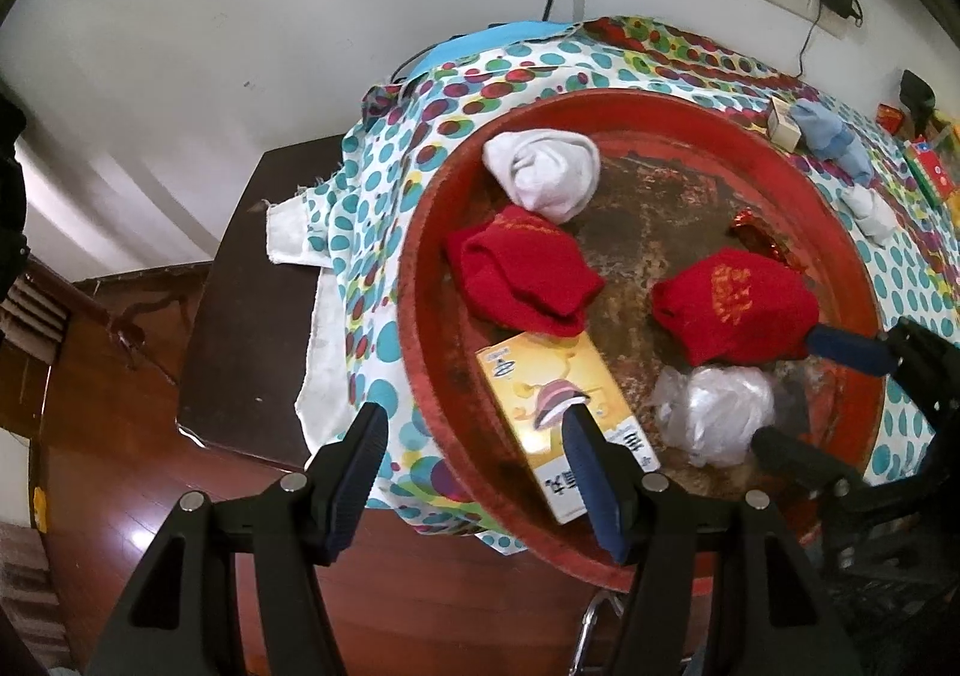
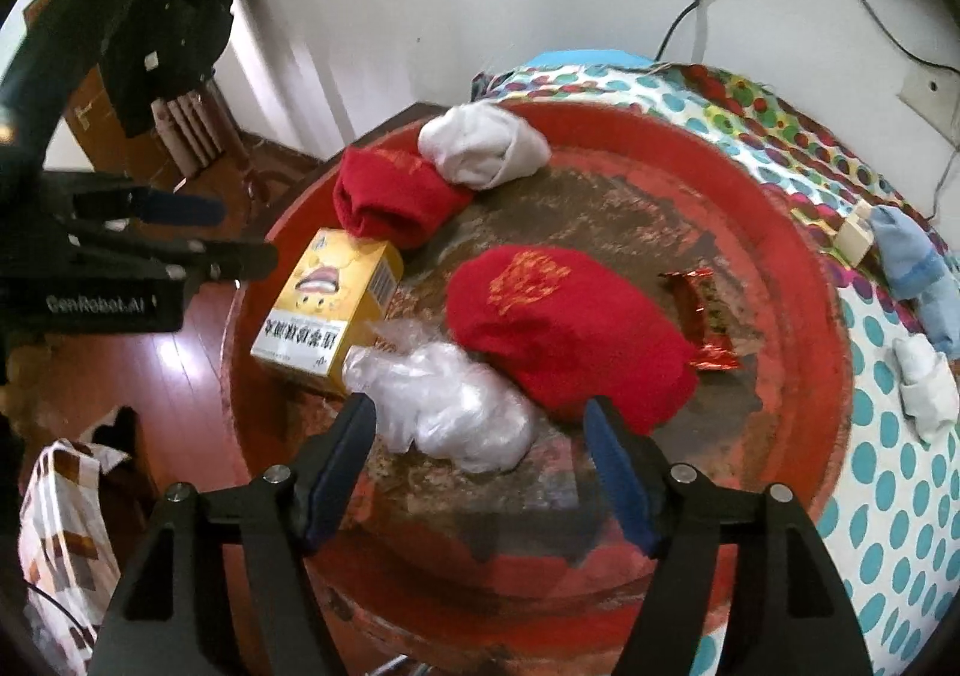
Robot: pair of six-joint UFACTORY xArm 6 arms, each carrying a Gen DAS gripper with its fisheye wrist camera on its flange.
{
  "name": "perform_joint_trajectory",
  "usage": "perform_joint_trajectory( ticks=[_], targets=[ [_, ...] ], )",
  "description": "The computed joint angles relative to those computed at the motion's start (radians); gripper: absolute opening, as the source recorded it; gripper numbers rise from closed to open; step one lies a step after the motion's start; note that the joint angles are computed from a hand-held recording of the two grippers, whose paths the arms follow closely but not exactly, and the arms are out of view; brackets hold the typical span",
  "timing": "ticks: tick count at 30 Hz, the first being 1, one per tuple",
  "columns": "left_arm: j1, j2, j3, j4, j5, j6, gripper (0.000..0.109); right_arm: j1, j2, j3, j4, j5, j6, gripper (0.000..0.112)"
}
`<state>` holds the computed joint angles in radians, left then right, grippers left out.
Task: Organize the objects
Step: 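Grasp a light-blue sock with the left tool while the right tool grasps a white sock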
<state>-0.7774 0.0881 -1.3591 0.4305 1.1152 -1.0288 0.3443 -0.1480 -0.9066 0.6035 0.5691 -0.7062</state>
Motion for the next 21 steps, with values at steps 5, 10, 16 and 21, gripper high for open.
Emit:
perform_joint_trajectory(
  ticks=[5,10,16,21],
  targets=[
    [-0.013,0.063,-0.078,-0.007,0.0,0.036,0.062,-0.064,-0.014,-0.014,0.076,-0.014,-0.036,0.072],
    [-0.028,0.147,-0.182,-0.019,0.007,0.087,0.062,-0.164,0.011,-0.05,0.068,-0.06,-0.001,0.073],
    [-0.04,0.267,-0.344,-0.043,0.032,0.158,0.062,-0.311,0.109,-0.123,0.005,-0.123,0.064,0.075],
    [-0.043,0.4,-0.537,-0.07,0.085,0.216,0.062,-0.384,0.215,-0.195,-0.083,-0.157,0.099,0.075]
  ],
)
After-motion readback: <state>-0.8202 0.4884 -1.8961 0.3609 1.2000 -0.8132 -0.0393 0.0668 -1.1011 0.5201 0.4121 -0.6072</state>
